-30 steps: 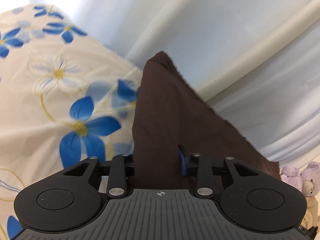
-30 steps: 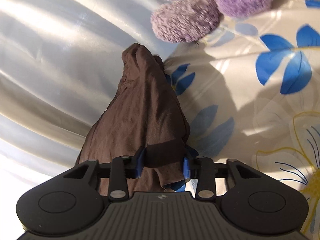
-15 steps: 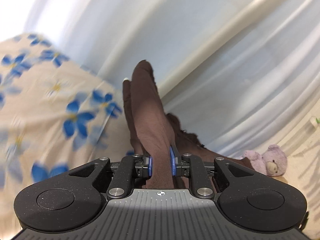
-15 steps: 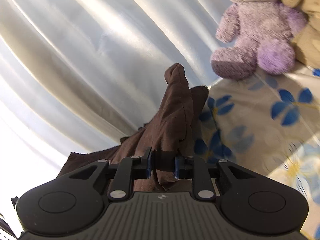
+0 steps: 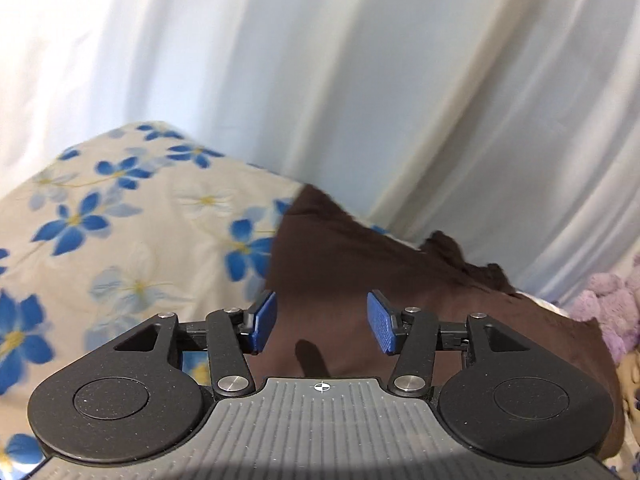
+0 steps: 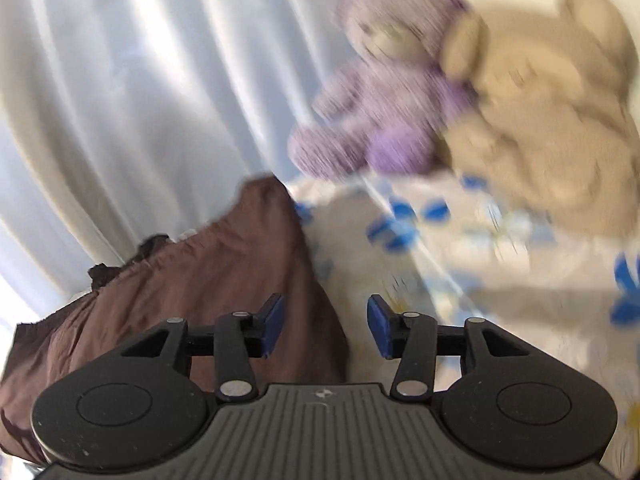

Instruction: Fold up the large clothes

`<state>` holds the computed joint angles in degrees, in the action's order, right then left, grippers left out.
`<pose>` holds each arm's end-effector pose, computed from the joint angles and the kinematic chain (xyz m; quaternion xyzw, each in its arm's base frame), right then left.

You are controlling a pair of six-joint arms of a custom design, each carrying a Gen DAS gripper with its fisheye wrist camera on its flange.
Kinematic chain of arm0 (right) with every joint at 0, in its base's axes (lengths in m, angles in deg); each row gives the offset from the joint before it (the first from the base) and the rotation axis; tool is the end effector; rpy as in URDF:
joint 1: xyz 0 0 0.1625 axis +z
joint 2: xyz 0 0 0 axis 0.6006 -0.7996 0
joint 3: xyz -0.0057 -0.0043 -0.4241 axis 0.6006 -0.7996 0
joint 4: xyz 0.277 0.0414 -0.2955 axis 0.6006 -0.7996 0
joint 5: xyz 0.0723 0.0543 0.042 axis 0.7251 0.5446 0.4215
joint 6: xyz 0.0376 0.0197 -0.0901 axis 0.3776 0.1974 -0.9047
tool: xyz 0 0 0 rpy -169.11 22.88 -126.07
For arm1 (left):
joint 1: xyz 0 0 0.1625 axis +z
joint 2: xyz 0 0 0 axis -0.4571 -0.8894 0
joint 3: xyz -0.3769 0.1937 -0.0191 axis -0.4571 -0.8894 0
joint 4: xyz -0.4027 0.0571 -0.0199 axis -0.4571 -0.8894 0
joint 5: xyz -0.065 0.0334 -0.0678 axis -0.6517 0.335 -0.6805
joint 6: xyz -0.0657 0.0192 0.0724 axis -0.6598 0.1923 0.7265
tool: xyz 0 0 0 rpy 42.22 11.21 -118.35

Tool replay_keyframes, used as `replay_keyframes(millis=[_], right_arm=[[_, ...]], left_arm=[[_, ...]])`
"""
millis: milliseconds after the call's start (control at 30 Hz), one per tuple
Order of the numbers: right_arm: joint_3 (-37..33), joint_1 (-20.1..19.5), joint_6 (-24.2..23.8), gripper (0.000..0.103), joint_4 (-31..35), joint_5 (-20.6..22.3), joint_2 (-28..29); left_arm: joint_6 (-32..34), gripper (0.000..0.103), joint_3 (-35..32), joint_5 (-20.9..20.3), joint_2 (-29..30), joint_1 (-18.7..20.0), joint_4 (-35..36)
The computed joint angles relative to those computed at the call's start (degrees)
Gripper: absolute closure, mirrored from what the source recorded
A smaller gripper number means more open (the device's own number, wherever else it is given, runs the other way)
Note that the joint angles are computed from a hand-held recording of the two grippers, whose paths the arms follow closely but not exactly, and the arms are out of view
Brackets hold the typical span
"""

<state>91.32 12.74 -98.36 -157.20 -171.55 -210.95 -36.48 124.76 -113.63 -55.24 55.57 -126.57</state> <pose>-0.0736 -0.3046 0.5184 -0.0919 -0.8040 0.5133 0.2857 -0.3205 -0.4215 0.1074 0.0657 0.8639 -0.4551 0.2056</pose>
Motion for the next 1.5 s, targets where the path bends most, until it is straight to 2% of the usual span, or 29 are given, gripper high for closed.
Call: replay_keyframes(millis=[67,100,200,267,367,433,467,533,667,800,867,933,1000,1067,1133,1200,1267,1333,1400,1433,1500], right_arm=[[-0.86,6.43,-1.46,0.062,-0.60,-0.03,5.26],[-1.41,10.33,-2.51,0.074,-1.14,-1.29,8.76],[-4.50,21.21,-6.41,0.094,-3.62,-8.78,21.46],[-6.74,25.64,-8.75,0.098,-6.59,-13.54,29.07],[-9.38,28.46,-11.40,0.102,-12.36,-18.88,36.84],[-10.08,27.84,-11.70,0.103,-14.70,-19.44,39.28],[-9.88,26.77,-13.19,0.103,-16.61,-18.32,40.01],[-9.12,26.36,-14.48,0.103,-18.49,-17.40,40.09],[-8.11,26.14,-15.50,0.103,-19.41,-16.22,39.43],[-9.69,26.11,-13.09,0.103,-15.74,-14.75,38.39],[-11.44,26.88,-12.37,0.103,-15.32,-16.65,39.64],[-13.11,27.89,-14.03,0.103,-16.11,-19.38,41.48],[-14.08,28.07,-15.30,0.103,-16.90,-20.98,42.80],[-13.36,26.54,-16.13,0.103,-19.24,-19.30,43.44],[-11.90,25.35,-17.01,0.103,-23.74,-17.51,44.50],[-11.46,26.36,-19.60,0.103,-27.34,-19.39,45.86],[-11.67,26.85,-20.61,0.103,-27.46,-20.13,46.06],[-12.51,26.89,-21.34,0.103,-25.17,-20.10,45.12],[-13.68,26.37,-24.38,0.103,-27.66,-21.57,45.52],[-14.61,25.56,-24.15,0.103,-27.88,-22.46,45.36],[-17.35,23.57,-21.42,0.103,-26.78,-24.63,44.68]], left_arm=[[10.22,0.045,-5.84,-5.31,7.06,1.52,-8.50],[13.71,0.044,-9.09,-7.10,10.45,1.74,-9.75],[22.10,0.037,-19.55,-11.17,19.36,3.51,-8.55],[26.11,0.035,-25.64,-10.52,24.43,4.20,-5.82],[30.96,0.033,-31.70,-7.21,30.57,5.33,-5.03],[32.41,0.026,-33.62,-5.97,33.39,6.42,-8.21],[33.17,0.018,-33.96,-5.39,34.33,6.77,-10.28],[34.09,0.013,-34.18,-4.72,35.14,7.31,-12.20],[30.94,0.013,-34.68,-5.23,32.86,7.37,-6.21],[31.54,0.013,-38.53,-3.34,33.99,8.27,-2.44],[32.17,0.013,-40.53,-2.71,34.90,8.90,-1.08],[32.82,0.013,-42.14,-2.23,35.67,9.49,-0.02],[32.79,0.011,-42.90,-2.47,36.07,10.03,0.45],[33.03,0.008,-42.83,-3.37,36.50,10.55,-1.32],[35.26,0.007,-42.55,-3.66,37.70,11.00,-6.23],[35.44,0.007,-42.00,-4.32,37.65,11.20,-7.81],[34.84,0.007,-41.58,-5.54,36.55,11.44,-6.29],[37.70,0.007,-41.53,-5.19,35.69,11.64,-5.38],[43.25,0.007,-42.28,-2.12,35.83,11.80,-6.44],[46.35,0.008,-42.82,0.34,36.22,11.92,-7.64],[49.75,0.008,-42.65,2.54,35.80,12.79,-8.90]])
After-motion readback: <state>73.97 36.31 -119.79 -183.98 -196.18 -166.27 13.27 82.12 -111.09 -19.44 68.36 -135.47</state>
